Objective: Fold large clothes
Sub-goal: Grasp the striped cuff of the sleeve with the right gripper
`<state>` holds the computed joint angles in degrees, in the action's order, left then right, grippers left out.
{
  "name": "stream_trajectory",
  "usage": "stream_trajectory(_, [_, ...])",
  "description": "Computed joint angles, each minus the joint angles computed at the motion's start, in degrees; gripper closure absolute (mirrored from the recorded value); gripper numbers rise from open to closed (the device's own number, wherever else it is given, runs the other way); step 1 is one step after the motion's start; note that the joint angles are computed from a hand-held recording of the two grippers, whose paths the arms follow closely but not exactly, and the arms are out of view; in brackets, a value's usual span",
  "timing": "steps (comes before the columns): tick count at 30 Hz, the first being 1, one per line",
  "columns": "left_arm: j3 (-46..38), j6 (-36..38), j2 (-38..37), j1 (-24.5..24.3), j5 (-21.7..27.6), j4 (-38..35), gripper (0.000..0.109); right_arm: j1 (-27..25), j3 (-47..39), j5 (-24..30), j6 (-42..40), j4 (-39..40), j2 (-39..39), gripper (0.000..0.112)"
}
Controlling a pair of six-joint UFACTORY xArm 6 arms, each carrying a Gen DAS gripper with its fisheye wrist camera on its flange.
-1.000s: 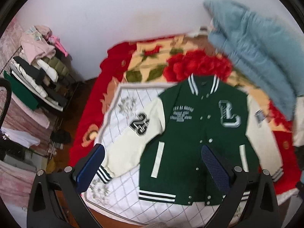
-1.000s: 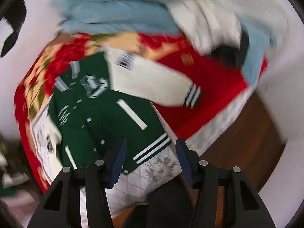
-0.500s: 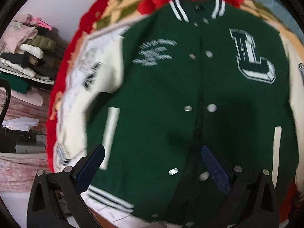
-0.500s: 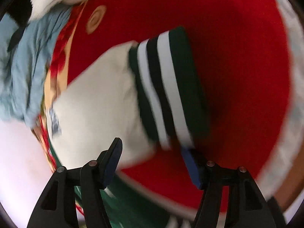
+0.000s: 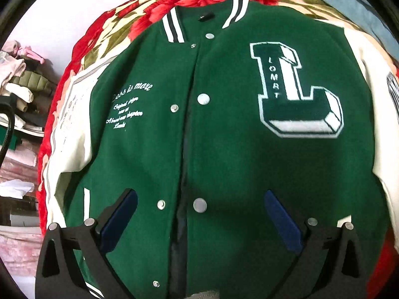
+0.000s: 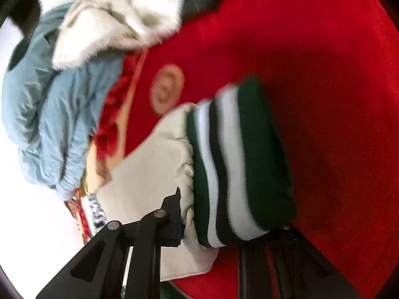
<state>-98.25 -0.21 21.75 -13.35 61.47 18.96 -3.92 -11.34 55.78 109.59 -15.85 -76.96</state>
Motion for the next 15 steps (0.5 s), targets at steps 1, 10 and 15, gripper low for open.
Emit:
stream_trajectory(1, [-0.61,0.11,0.19,0.26,0.22,-0.48,0.006,-0.13,-3.5,2.45,1.83,-3.28,1.91,0.095])
stream_trajectory(10, [-16.81,2.3,7.82,1.21,7.03,-8.29,0.006,-4.86,-30.77,-5.03,-12.43,-10.07,29.45,0.095])
stream_trajectory(15, [-33.07,1.89,16.51,4.16,13.03,-10.38,0.006,1.91,-50.55,-9.72,-15.67,-11.91,48.86,0.096])
